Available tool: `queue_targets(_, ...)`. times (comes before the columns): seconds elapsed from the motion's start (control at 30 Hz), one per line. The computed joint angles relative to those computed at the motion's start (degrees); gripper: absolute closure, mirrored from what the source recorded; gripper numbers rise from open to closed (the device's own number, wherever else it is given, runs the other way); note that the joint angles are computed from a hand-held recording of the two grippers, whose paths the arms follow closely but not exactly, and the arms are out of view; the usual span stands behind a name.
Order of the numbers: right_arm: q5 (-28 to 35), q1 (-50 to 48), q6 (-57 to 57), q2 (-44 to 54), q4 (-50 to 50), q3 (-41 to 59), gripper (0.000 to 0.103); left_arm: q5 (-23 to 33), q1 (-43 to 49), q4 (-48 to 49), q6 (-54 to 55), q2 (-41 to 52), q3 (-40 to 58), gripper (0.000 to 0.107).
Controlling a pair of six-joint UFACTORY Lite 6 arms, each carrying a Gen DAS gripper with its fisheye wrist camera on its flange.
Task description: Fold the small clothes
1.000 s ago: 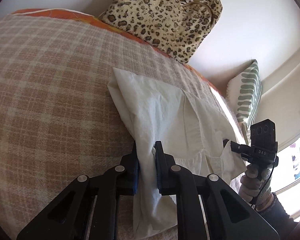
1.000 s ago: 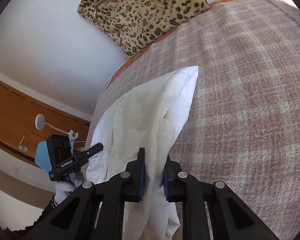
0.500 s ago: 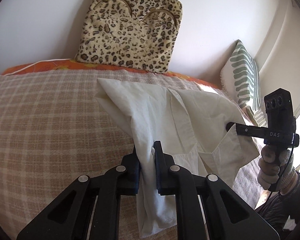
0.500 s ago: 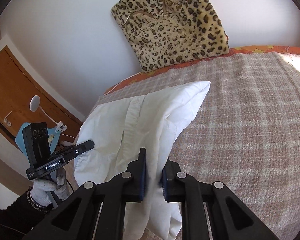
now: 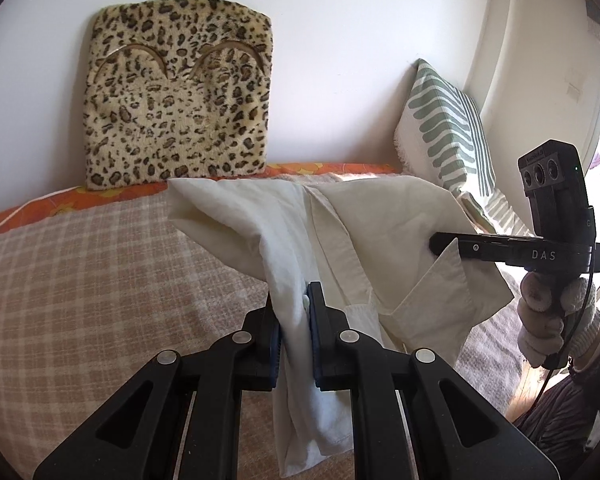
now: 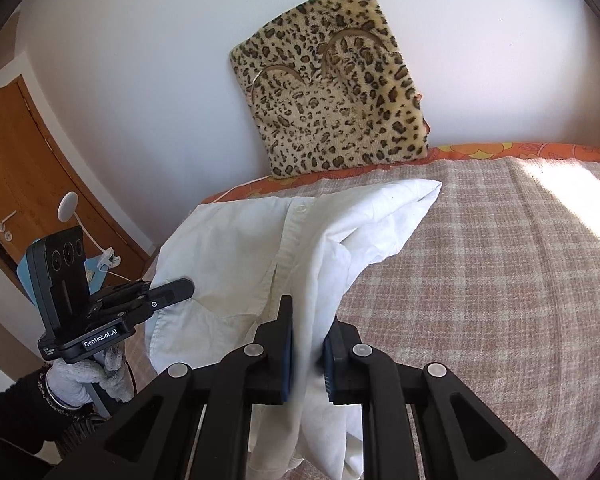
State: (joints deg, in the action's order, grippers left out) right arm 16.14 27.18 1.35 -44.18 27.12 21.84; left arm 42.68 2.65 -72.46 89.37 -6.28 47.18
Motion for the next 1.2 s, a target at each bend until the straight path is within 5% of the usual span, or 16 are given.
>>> queue_targets(0.27, 21.29, -35.51, -42.66, -3.18, 25.26, 1.48, 0.093, -9.38, -19.19, -4.95, -5.54, 11.95, 12.15, 0.097)
queue_targets(0.4, 32.75, -56.63, -60.67, 5.20, 31.60, 5.78, 0.093, -12.55, -26.36, -6.42, -9.79, 21.95, 22.71, 0.097)
queue_targets(0.5, 34.82, -65.61, -69.53, 14.62, 32.91, 11.14, 0.093, -14.62, -30.59, -7.31, -12.26, 29.45, 30.52, 0.097)
queue_targets(0.8, 30.32, -74.74, -82.02, 38.98, 35.89, 27.15, 0.094, -18.78, -39.35, -3.81, -22.76, 49.87, 54.26, 0.097)
queue_targets(0.97, 25.81, -74.99, -82.77, 49.39, 35.22, 35.50, 0.094, -19.60, -41.25, 7.03, -35.08, 57.63, 63.44, 0.097)
queue_targets(1.1, 13.74, -71.73, -76.30, 55.77, 27.89, 38.97, 0.092, -20.03, -41.82, 27.35, -55.75, 60.33, 66.84, 0.090)
queue_targets(1.2, 2.35, -68.69, -65.16, 57.52, 17.05, 37.89, 0.077, -23.58, -41.56, 28.72, -54.79, 56.45, 60.38, 0.086)
